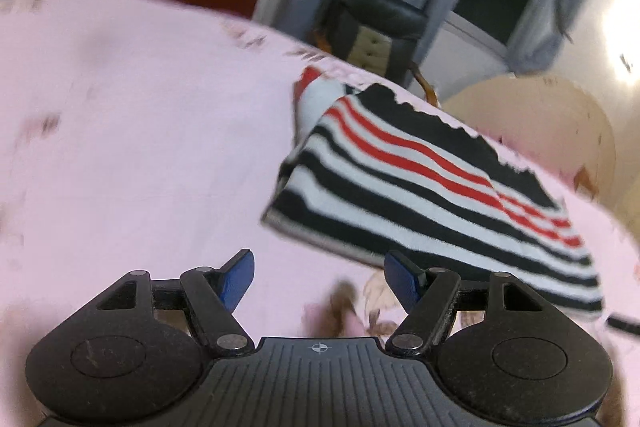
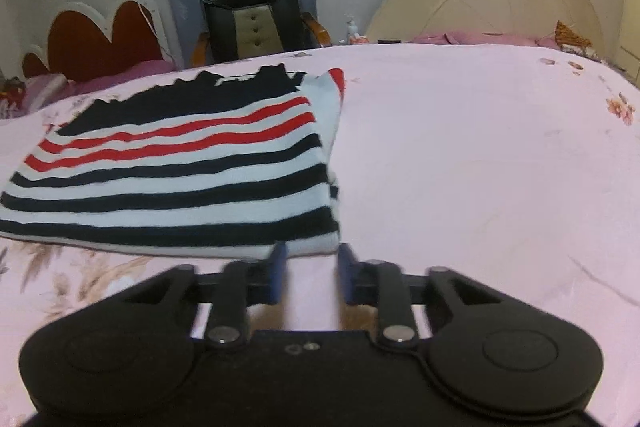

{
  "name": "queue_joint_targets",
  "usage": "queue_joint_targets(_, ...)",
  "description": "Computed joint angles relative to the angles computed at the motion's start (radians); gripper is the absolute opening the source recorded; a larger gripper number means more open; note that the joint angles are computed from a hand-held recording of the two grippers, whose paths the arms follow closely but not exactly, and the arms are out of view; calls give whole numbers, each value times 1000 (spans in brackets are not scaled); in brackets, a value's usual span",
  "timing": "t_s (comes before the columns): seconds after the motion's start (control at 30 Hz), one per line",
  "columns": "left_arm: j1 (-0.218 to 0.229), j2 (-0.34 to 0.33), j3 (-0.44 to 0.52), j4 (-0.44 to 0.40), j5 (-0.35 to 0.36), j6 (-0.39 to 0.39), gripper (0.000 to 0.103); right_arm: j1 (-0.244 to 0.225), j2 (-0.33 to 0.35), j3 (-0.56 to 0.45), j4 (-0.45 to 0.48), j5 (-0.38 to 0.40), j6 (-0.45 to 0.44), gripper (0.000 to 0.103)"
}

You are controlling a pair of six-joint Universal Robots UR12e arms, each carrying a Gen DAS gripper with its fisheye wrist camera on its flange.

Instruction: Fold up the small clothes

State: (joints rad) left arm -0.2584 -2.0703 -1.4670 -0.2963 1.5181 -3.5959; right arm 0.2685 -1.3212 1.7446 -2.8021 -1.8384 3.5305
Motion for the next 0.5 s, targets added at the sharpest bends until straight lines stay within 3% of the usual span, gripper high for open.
queue_joint_targets(0.2, 30, -18, -51, 171, -115, -338, 71, 15, 2, -5, -28, 54, 4, 17)
queue_joint_targets(0.3, 37, -50, -41, 245, -140, -470, 71, 21, 13, -21, -37, 76, -9, 18)
queue_joint_targets(0.43, 35, -93, -5, 289, -142, -530, 70, 23, 28, -42, -36, 99, -12, 19)
queue_joint_targets(0.5, 32, -111, 19, 287, -136, -530, 62, 20, 35, -50, -43, 119, -5, 19)
